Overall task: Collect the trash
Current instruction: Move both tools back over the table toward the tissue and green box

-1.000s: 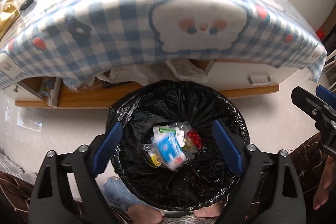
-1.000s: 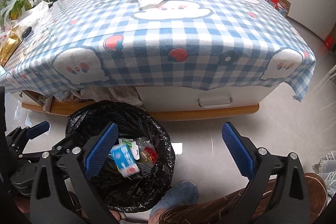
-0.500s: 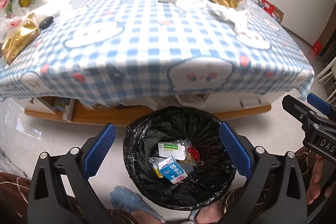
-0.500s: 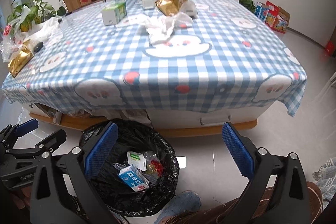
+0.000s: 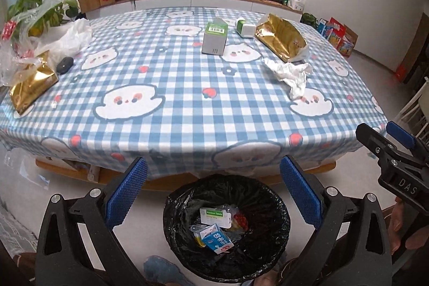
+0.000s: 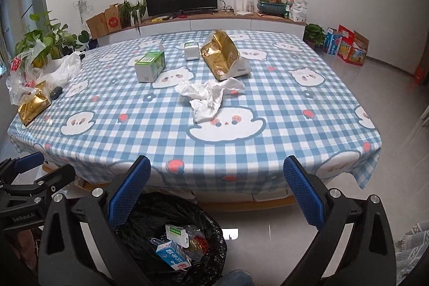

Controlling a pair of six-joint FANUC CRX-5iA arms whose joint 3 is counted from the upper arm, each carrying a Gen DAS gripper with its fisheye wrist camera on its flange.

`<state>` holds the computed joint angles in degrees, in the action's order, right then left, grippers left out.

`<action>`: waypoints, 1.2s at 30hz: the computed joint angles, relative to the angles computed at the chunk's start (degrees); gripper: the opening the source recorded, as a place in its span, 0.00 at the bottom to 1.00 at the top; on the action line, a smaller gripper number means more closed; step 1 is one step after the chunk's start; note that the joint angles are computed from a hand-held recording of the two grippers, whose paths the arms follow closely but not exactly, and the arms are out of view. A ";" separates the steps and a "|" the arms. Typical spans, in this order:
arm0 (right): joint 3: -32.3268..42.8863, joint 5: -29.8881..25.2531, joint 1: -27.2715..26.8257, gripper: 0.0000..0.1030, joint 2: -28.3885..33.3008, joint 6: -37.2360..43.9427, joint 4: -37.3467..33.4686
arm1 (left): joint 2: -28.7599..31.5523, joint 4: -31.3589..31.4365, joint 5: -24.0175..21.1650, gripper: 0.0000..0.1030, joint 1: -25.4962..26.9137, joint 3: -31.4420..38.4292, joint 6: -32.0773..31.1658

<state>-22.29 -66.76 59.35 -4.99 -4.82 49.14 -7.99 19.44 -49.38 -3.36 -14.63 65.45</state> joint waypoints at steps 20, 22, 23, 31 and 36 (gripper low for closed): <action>6.11 9.36 -11.79 0.92 6.34 9.30 -1.01 | 17.31 -4.05 -1.18 0.94 -3.04 20.58 6.41; 6.79 10.45 -13.16 0.92 7.18 10.13 -1.19 | 19.52 -4.69 -1.49 0.94 -3.53 23.38 7.18; 7.16 10.77 -13.74 0.92 7.64 10.42 -1.08 | 20.61 -5.17 -1.70 0.94 -3.78 24.79 7.55; 11.03 14.65 -17.97 0.92 11.58 15.06 -1.34 | 29.35 -8.57 -4.99 0.94 -6.02 36.32 11.39; 13.90 16.05 -19.93 0.88 14.57 19.07 -2.73 | 34.49 -10.92 -7.11 0.94 -7.36 43.48 13.03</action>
<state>-8.39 -50.71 39.42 9.59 14.25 46.41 26.49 8.52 -56.49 -10.72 28.85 78.48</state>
